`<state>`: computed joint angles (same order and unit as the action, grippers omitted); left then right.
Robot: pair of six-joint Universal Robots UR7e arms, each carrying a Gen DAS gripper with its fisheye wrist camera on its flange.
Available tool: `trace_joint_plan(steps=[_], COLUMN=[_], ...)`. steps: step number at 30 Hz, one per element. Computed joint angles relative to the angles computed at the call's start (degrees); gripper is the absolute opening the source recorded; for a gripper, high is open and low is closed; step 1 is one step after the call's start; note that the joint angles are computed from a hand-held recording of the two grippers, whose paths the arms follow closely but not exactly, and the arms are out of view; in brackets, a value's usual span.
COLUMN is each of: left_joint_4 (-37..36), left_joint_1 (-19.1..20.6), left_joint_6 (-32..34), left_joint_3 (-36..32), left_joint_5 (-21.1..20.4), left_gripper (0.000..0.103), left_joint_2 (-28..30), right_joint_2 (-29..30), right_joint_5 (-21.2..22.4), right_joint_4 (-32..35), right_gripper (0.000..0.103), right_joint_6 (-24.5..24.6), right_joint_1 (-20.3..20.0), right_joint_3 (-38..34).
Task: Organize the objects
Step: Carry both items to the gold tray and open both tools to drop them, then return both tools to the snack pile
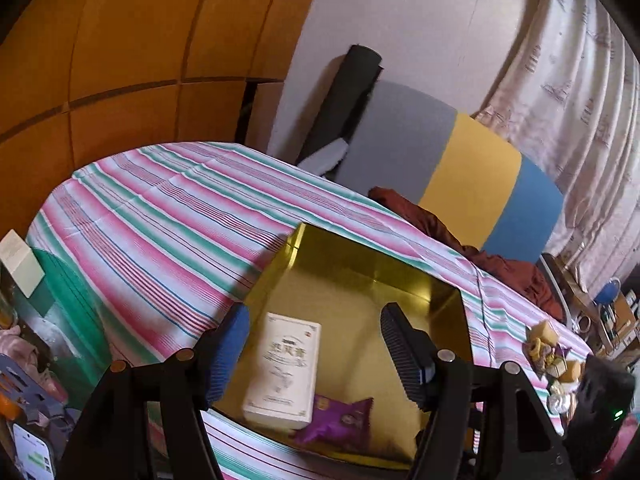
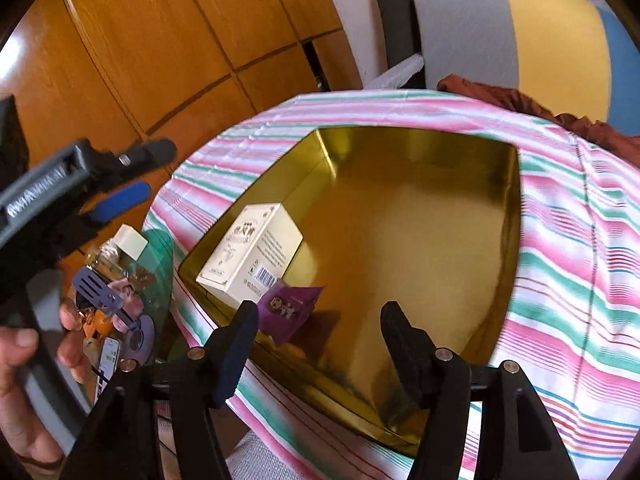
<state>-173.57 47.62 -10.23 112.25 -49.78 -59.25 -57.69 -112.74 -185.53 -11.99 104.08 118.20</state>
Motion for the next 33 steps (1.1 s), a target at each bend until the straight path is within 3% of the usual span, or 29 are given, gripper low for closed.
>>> trace_joint_plan(steps=[9, 17, 25, 33], left_joint_4=[4.28, 5.4, 6.41, 8.11], left_joint_1=[-2.01, -5.88, -8.83, -11.11], left_joint_6=[-0.49, 3.61, 4.91, 6.97], left_joint_3=[0.58, 2.09, 2.18, 1.16], left_joint_5=[-7.04, -13.7, -18.41, -23.05], left_gripper=[0.069, 0.069, 0.069, 0.069], left_joint_2=[1.93, 4.3, 7.38, 10.42], right_joint_2=[-4.71, -14.74, -29.36, -40.78], right_joint_5=[-5.64, -11.1, -19.21, -23.14], right_joint_4=[-6.02, -7.71, -6.24, -2.38], right_gripper=[0.065, 0.065, 0.065, 0.065], right_joint_6=[-2.56, -4.36, -6.16, -9.91], right_joint_1=[1.82, -0.84, -9.19, -21.94], right_joint_3=[4.19, 10.98, 17.36, 17.74])
